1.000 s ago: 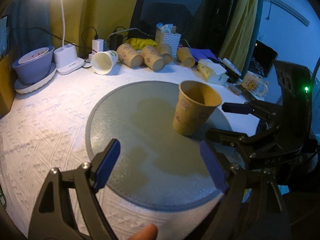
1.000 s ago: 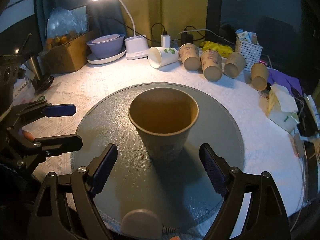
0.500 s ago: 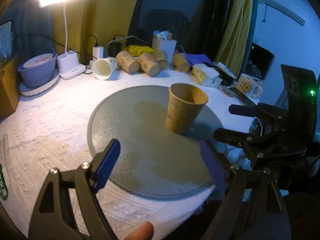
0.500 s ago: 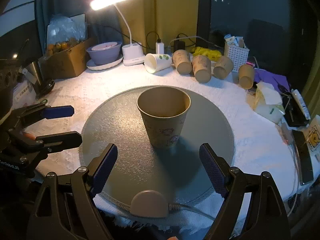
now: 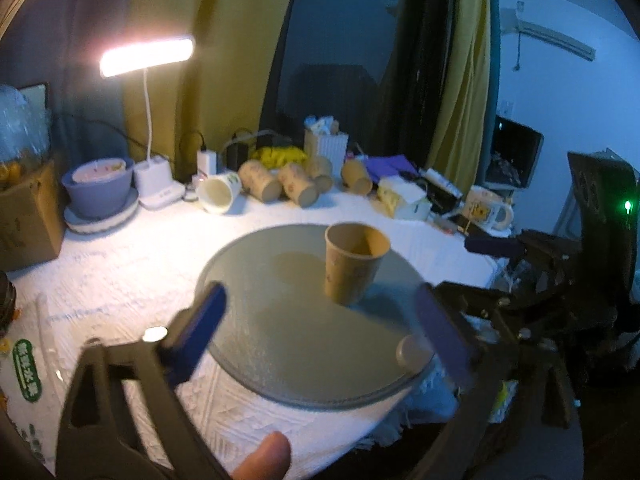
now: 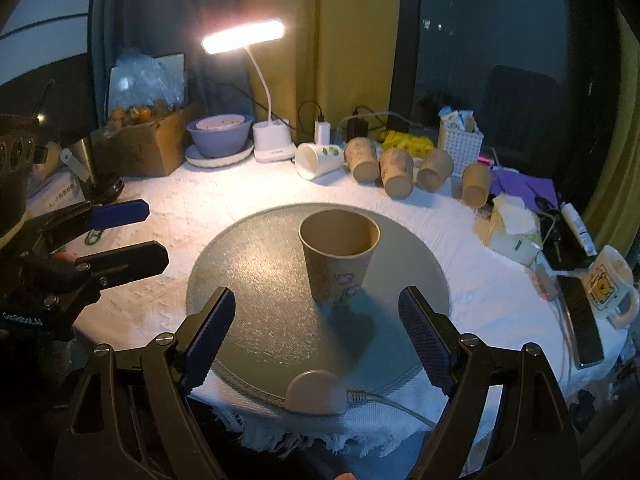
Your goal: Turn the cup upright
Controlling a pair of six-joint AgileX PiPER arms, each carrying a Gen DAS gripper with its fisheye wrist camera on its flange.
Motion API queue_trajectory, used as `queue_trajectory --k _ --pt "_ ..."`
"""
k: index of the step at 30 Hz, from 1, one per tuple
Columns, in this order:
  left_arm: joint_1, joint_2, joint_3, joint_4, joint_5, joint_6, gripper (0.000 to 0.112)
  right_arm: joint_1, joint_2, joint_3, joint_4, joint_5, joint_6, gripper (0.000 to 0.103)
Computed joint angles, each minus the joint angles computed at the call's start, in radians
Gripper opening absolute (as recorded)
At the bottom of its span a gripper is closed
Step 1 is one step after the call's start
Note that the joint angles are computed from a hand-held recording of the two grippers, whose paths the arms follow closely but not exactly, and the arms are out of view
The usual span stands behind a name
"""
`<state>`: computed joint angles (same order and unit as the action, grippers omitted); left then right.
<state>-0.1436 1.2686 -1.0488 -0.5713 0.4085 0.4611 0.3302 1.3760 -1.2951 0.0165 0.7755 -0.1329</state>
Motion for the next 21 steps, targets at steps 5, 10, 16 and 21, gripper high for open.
queue_trajectory --k 5,10,16,21 --pt "-0.021 -0.037 -0.001 0.059 -0.026 -0.052 0.099 0.02 -0.043 0.001 -0.033 0.003 0.034 0.086" --pt "-0.032 -0.071 -0.002 0.126 -0.051 -0.117 0.099 0.041 -0.077 -0.005 -0.068 0.007 0.065 0.086" --pt "-0.067 -0.11 -0.008 0.278 -0.08 -0.25 0.099 0.061 -0.118 -0.019 -0.108 0.017 0.099 0.086" --pt "-0.098 -0.136 -0.012 0.352 -0.096 -0.311 0.099 0.09 -0.144 -0.037 -0.168 0.03 0.161 0.086"
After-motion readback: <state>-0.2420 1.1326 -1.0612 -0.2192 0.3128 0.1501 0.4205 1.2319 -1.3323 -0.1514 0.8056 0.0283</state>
